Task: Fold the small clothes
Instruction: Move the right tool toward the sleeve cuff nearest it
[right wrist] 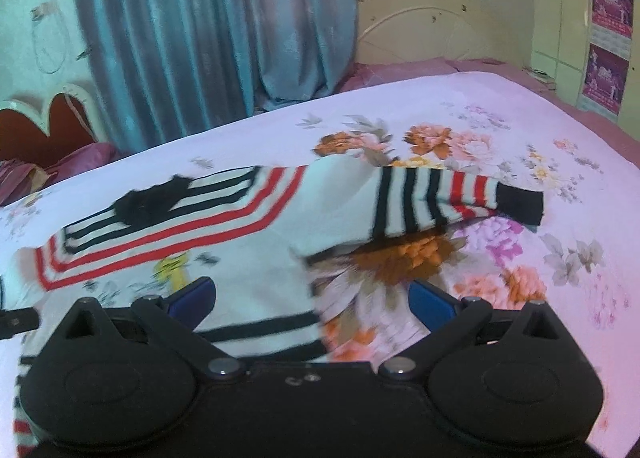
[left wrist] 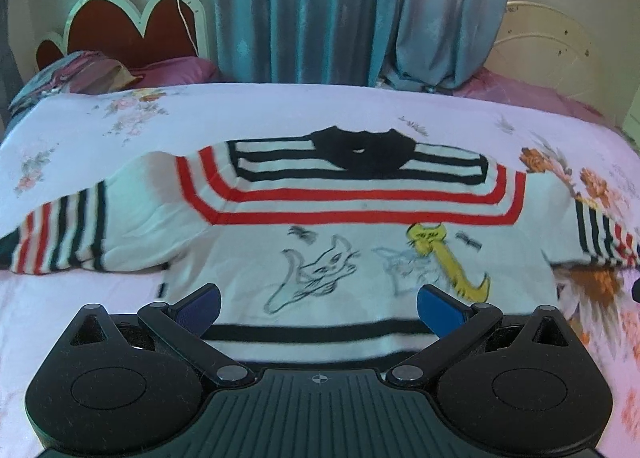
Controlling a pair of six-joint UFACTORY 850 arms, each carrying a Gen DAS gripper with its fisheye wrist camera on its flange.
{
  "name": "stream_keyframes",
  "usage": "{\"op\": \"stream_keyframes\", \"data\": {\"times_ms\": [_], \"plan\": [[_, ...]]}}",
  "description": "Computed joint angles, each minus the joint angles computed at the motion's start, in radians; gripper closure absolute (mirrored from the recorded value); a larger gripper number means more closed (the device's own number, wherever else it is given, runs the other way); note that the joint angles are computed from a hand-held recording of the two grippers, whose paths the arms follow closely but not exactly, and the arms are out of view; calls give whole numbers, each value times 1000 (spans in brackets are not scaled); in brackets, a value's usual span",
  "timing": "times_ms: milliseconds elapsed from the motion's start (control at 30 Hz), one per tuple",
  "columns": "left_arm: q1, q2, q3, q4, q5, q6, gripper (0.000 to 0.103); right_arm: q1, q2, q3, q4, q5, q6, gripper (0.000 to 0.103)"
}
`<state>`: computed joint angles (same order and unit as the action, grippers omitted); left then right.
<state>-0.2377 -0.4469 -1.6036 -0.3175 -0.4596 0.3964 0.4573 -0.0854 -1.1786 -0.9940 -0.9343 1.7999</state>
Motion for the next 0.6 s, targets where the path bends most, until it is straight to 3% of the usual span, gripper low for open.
{"op": "stream_keyframes", "data": {"times_ms": [167,367,600], "plan": [[-43,-66,-60,14,-2,-84,0,-130,52,88,2,87,9,7],[-112,-152,-147,207,18,-277,0,-292,92,171,55,188,-4,14],[-155,-228,-242,305,4,-368,0,-458,85,214,131,338,-35,22]]}}
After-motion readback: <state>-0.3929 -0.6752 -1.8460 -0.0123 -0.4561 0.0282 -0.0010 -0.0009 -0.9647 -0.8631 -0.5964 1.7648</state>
